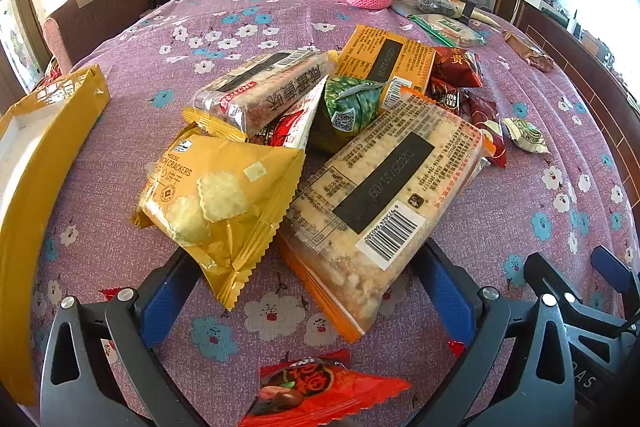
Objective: Organize snacks
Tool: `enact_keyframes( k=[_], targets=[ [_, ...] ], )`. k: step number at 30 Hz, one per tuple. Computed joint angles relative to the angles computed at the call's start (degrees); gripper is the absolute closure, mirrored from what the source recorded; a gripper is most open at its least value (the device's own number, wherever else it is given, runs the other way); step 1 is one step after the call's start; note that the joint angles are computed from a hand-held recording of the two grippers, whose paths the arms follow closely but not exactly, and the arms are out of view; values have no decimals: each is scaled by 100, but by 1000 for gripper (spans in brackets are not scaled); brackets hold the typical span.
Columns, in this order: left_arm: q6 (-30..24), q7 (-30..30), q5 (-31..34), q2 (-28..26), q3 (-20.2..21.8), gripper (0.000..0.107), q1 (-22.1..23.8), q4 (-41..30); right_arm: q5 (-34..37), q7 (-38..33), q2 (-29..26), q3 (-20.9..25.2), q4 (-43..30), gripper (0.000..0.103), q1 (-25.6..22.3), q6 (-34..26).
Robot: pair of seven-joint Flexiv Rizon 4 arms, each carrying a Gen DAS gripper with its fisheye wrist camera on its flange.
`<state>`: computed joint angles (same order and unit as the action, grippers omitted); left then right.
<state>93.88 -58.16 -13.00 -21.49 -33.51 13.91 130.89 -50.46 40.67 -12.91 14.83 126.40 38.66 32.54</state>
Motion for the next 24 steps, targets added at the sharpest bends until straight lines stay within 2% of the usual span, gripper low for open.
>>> enact_keyframes(
  k=[24],
  targets=[
    [2, -23, 0, 7, 40, 4, -40, -4, -2, -4, -4, -3, 1, 0, -6, 6]
  ],
)
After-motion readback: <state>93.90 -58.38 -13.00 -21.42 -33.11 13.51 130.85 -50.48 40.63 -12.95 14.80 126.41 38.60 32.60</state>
